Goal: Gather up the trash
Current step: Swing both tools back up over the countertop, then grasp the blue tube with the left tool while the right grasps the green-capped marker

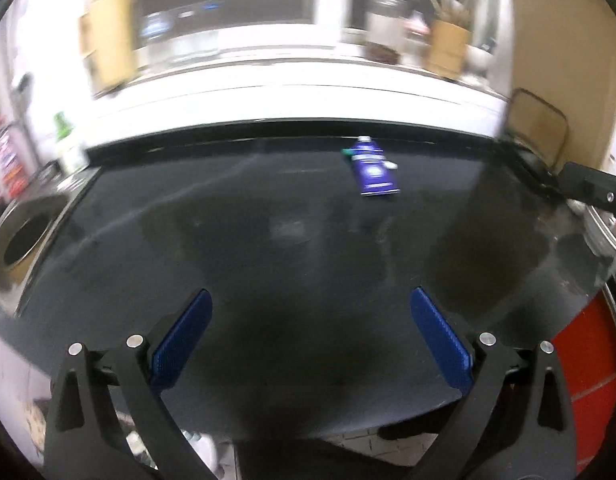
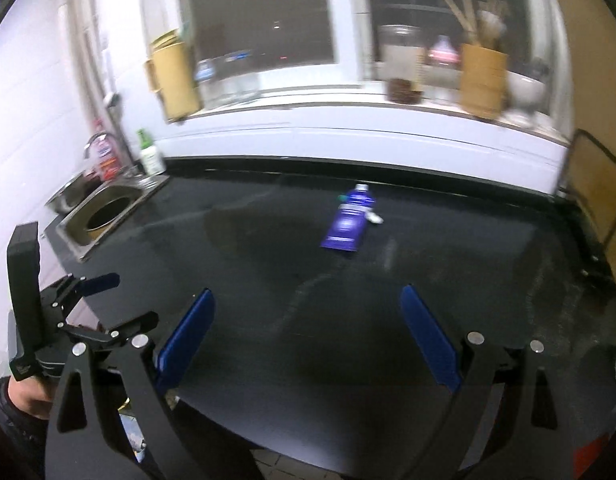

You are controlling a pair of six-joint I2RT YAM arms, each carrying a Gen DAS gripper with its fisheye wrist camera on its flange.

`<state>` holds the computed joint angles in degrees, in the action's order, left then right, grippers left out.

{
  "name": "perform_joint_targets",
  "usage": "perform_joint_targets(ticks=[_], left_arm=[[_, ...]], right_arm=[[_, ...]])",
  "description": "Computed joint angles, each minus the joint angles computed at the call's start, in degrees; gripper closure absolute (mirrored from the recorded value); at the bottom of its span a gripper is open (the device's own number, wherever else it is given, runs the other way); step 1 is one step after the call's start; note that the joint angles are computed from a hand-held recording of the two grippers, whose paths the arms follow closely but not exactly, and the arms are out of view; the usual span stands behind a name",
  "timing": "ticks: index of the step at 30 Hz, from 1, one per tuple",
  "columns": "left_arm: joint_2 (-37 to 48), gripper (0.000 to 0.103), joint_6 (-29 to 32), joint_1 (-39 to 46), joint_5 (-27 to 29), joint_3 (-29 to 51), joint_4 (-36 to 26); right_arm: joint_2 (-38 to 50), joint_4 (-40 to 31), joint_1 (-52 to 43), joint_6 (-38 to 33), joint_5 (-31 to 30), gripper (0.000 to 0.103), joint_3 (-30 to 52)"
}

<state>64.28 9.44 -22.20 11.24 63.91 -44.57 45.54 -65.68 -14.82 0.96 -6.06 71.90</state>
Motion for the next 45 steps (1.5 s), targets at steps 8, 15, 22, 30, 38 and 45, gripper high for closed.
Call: perform_joint_targets(ticks=[8, 15, 22, 30, 38, 45], left_arm=[[12.02, 0.007, -4.78, -14.41, -9.44, 7.26, 2.87], [29.12, 0.007, -5.51, -17.36, -11.58, 19.55, 5.10], [50.20, 0.007, -5.23, -18.58, -13.90, 40.32, 2.14], [77.02, 0.007, -4.50, -18.50, -15.22, 76.96, -12.23], [81.12, 0.030, -2.03, -14.86, -8.85, 83.57, -12.22], [76.77, 0.053, 6.04, -13.41, -7.49, 75.39, -6.64]], right_arm=[[2.82, -2.60, -23.67, -15.59, -15.50, 0.012, 0.67], [11.04, 3.69, -25.26, -18.91, -16.13, 0.012, -0.71], [22.31, 11.86, -23.67, -20.32, -14.66, 0.012, -0.15], [36.71, 17.47, -23.72, -22.11, -13.81, 0.012, 5.56], [50.86, 19.57, -21.36, -23.79, -14.17, 0.012, 14.72], [62.28, 19.12, -16.08, -25.85, -12.97, 0.012, 23.34]])
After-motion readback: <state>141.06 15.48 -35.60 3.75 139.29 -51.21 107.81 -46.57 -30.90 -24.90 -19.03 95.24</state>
